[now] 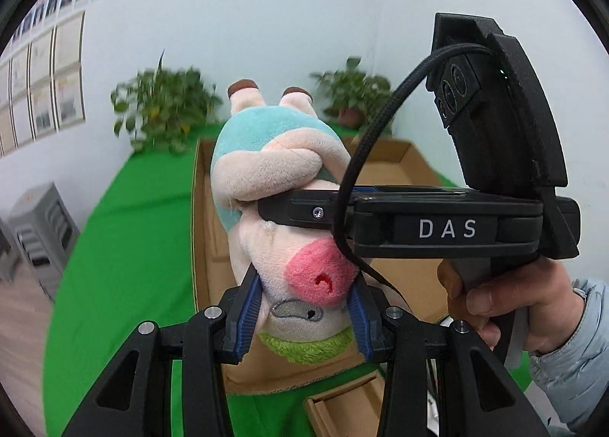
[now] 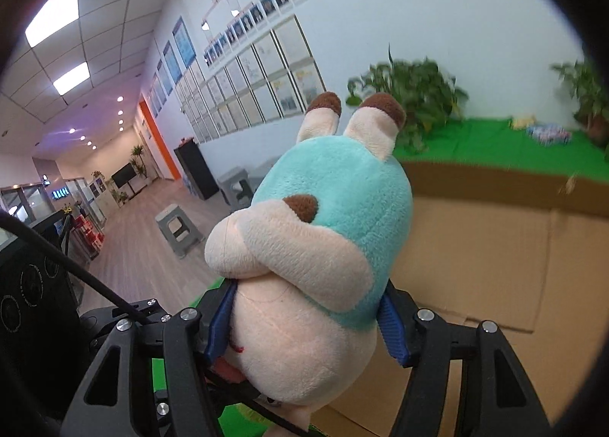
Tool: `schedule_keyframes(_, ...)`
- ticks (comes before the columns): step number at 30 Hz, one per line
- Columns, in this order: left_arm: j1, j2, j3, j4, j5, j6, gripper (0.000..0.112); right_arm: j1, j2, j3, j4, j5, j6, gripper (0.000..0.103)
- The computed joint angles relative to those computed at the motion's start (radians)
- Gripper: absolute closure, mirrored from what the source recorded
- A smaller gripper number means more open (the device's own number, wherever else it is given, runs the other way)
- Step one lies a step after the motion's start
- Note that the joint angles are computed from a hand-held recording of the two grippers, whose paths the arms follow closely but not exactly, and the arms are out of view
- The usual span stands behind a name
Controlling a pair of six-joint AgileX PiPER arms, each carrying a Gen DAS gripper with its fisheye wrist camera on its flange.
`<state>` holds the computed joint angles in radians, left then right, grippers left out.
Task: Organize objects
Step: 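Carry the pig plush into the large cardboard box and open both grippers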
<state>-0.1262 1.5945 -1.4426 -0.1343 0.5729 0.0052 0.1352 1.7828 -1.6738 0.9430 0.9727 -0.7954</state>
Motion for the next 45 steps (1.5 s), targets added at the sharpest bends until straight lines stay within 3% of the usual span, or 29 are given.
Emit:
schedule_keyframes(1, 0.032, -0.007, 0.052, -0.060, 0.005, 0.051, 0.073, 0.006, 0.036, -0.006, -0.006, 0.000, 0.002, 0.040)
schedule_keyframes(7, 0.113, 0.010, 0.350, -0.350, -0.169, 0.329, 0.073, 0.020, 0.165, -0.012, -0.029, 0.001, -0.009, 0.040)
schedule_keyframes(10, 0.136, 0.049, 0.378, -0.428, -0.187, 0.407, 0.072, 0.032, 0.204, -0.021, -0.051, 0.003, 0.006, 0.040)
schedule_keyframes(12, 0.178, 0.131, 0.311, -0.493, -0.192, 0.487, 0.070, 0.043, 0.210, -0.015, -0.068, -0.003, 0.024, 0.040)
schedule_keyframes(14, 0.194, 0.156, 0.284, -0.494, -0.170, 0.489, 0.067, 0.049, 0.200, -0.004, -0.071, -0.015, 0.020, 0.040)
schedule_keyframes(18, 0.195, 0.168, 0.235, -0.358, -0.146, 0.348, 0.062, 0.066, 0.217, -0.055, -0.107, -0.019, 0.063, 0.040)
schedule_keyframes(21, 0.206, 0.177, 0.185, -0.287, -0.108, 0.284, 0.062, 0.086, 0.175, 0.011, -0.120, -0.081, 0.058, 0.039)
schedule_keyframes(25, 0.240, 0.160, 0.196, -0.338, -0.128, 0.331, 0.061, 0.124, 0.153, 0.029, -0.177, -0.137, 0.120, 0.035)
schedule_keyframes(28, 0.254, 0.124, 0.252, -0.372, -0.192, 0.364, 0.056, 0.139, 0.169, 0.011, -0.209, -0.157, 0.171, 0.022)
schedule_keyframes(31, 0.203, -0.018, 0.375, -0.252, -0.205, 0.215, 0.054, 0.135, 0.162, 0.020, -0.218, -0.149, 0.190, 0.016)
schedule_keyframes(33, 0.147, -0.143, 0.463, -0.103, -0.211, 0.036, 0.052, 0.139, 0.139, 0.020, -0.263, -0.149, 0.222, 0.013)
schedule_keyframes(34, 0.132, -0.180, 0.484, -0.013, -0.209, -0.062, 0.050, 0.136, 0.103, 0.048, -0.270, -0.168, 0.212, 0.010)
schedule_keyframes(35, 0.110, -0.223, 0.510, 0.069, -0.214, -0.162, 0.048, 0.134, 0.073, 0.069, -0.267, -0.184, 0.199, 0.001)
schedule_keyframes(37, 0.067, -0.316, 0.568, 0.232, -0.232, -0.362, 0.043, 0.116, -0.037, 0.172, -0.249, -0.240, 0.159, 0.001)
schedule_keyframes(39, 0.003, -0.412, 0.594, 0.398, -0.197, -0.562, 0.036, 0.091, -0.146, 0.264, -0.249, -0.275, 0.147, 0.001)
schedule_keyframes(42, -0.148, -0.514, 0.587, 0.657, -0.072, -0.862, 0.030, 0.038, -0.289, 0.377, -0.238, -0.275, 0.122, 0.001)
schedule_keyframes(45, -0.402, -0.574, 0.567, 0.918, 0.139, -1.162, 0.021, -0.025, -0.401, 0.449, -0.231, -0.230, 0.117, 0.001)
